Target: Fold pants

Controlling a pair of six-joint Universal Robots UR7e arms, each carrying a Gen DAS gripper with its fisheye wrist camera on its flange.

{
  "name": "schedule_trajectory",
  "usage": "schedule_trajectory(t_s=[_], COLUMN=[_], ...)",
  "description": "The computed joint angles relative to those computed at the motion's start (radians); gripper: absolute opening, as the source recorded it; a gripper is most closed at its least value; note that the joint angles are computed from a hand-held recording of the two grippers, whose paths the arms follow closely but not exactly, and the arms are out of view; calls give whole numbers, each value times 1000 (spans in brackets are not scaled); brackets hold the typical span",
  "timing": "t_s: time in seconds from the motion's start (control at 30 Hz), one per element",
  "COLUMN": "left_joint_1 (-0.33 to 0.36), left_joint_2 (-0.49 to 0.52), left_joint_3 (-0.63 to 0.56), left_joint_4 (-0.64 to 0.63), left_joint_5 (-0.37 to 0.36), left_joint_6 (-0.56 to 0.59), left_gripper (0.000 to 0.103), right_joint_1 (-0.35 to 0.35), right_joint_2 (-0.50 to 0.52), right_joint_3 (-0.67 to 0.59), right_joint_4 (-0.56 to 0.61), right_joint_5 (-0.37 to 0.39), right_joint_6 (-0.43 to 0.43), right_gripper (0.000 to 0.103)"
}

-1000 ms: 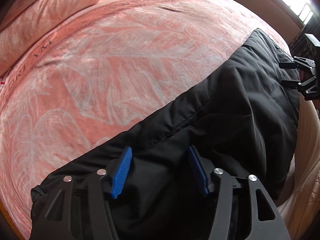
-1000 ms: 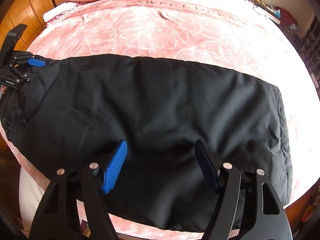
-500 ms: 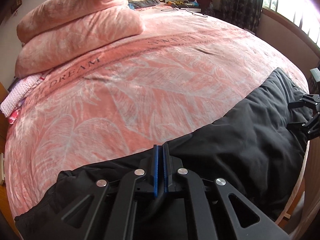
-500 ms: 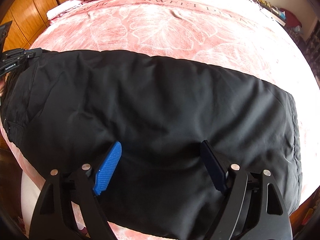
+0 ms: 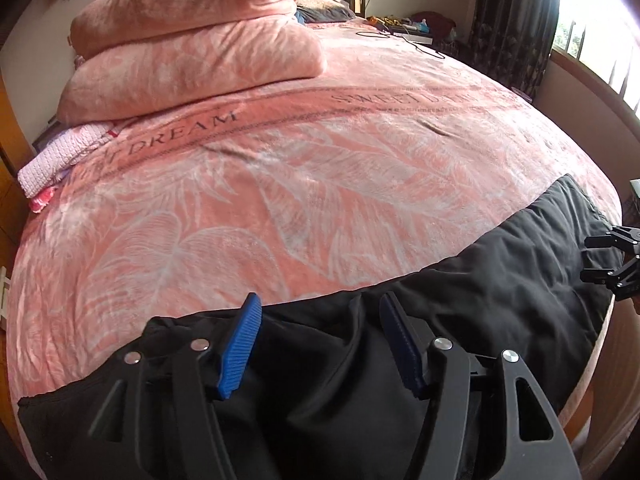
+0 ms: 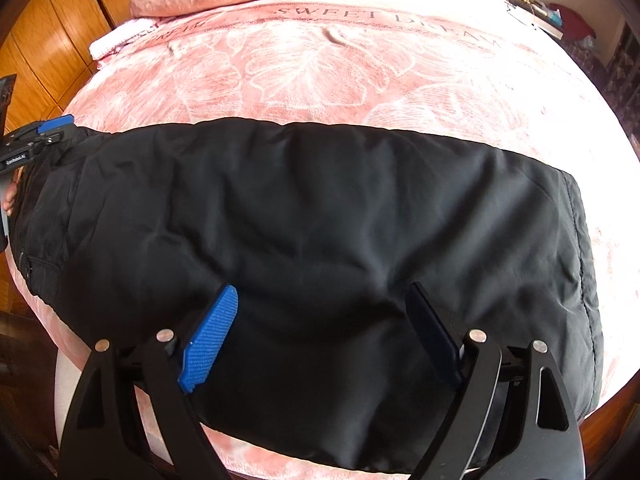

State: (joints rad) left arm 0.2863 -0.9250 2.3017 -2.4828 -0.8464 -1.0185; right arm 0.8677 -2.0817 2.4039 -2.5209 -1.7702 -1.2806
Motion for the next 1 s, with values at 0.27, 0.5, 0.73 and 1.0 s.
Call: schedule_trajectory(t_s=[0.27, 0.5, 0.73, 1.0], left_joint_1=[44, 88, 101, 35], left_joint_2=[-36, 5, 35, 20], left_joint_3=[32, 12, -6, 51], left_joint_4=[54, 38, 47, 4], left_joint_5=[-73, -63, -77, 9], left_joint_6=[53, 54, -2, -127], left_gripper=[61, 77, 19, 7], right_joint_1=[28, 178, 247, 203], right_joint_2=[-32, -18, 54, 60], right_joint_3=[7, 58, 114, 123], right_joint_4=[90, 91, -1, -27], right_joint_5=[14, -27, -106, -87], right_joint_6=[30, 49, 85, 67], right_gripper=[86, 86, 86, 88])
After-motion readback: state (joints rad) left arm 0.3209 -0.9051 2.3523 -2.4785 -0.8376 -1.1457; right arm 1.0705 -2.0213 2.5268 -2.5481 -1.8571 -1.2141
